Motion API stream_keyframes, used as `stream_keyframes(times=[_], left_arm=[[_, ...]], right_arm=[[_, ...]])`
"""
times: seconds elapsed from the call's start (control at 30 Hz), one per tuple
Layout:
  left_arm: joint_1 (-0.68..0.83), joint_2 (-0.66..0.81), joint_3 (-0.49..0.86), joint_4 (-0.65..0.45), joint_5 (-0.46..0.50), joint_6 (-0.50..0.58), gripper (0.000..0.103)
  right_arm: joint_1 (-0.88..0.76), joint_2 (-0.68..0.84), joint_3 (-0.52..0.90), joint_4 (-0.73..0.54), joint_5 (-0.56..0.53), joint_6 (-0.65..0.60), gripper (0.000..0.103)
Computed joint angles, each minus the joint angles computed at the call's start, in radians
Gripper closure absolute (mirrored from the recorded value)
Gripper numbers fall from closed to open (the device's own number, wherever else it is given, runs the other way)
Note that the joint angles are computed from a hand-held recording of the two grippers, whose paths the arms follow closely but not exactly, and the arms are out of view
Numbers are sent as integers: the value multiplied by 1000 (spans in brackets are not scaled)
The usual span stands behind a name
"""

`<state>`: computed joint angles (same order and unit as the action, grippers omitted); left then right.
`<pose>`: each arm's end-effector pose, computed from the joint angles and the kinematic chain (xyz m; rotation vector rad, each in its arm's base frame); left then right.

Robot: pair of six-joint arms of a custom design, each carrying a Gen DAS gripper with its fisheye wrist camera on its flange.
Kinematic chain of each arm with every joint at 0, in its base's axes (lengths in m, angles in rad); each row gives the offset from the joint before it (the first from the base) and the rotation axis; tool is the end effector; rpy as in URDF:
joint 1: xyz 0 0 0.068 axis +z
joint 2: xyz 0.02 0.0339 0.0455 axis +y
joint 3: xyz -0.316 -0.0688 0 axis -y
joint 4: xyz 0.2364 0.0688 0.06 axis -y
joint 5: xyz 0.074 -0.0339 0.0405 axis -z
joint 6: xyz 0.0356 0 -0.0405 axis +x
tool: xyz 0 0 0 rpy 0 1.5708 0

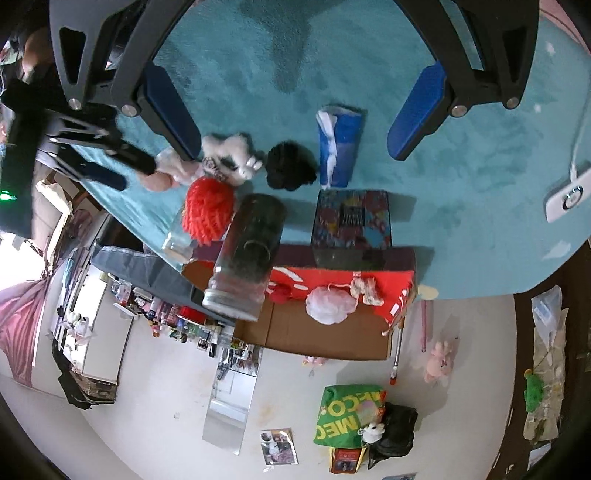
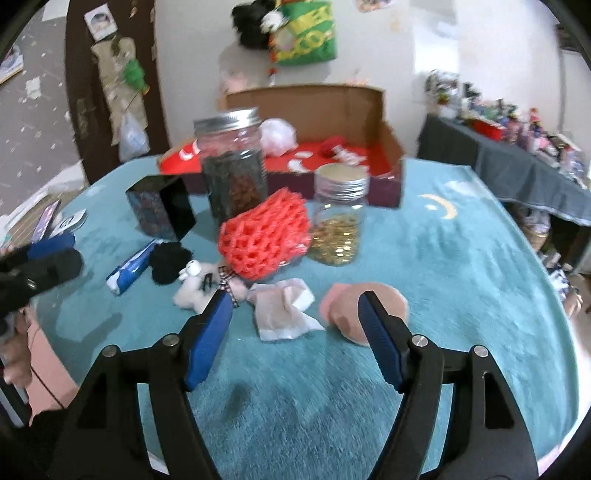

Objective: Organize soft objects
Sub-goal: 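Lower the white tissue onto the table and open the right tool, then grasp the blue tissue packet with the left tool while the right tool grasps the red foam net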

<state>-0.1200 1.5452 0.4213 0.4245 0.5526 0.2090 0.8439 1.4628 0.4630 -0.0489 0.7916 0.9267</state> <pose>0.2440 -0.0482 0.1750 0.6437 2.1126 -0.5749 0.1609 0.1428 0.1754 0.3387 2.2029 -0.1279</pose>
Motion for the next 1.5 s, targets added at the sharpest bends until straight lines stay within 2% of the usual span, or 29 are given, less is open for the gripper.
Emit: stream_keyframes(times=[0.13,0.4,0.67,0.8,0.9,1.07,1.33,1.5], left_arm=[[-27,49,-56,123,-36,-10,0],[-42,116,-106,250,-91,-25,0],[-41,143,-97,253,-100,-27,0],[-41,148,-84,235,-105,-26,0],[-39,147,-61,192,-105,-26,0],[-36,145,20,54,-121,-16,0],[-38,157,199,-171,-194,50,0],[-35,199,294,-270,-187,102,3]], right_arm=[[86,26,-3,-60,111,149,18],[121,127,-15,-64,123,273,18],[116,144,-31,-49,116,320,18],[107,146,-26,-43,102,304,18],[92,140,-22,-30,81,279,18],[69,133,10,-39,78,222,18],[-61,79,71,29,-17,-7,18],[-152,95,122,63,-103,-126,18]])
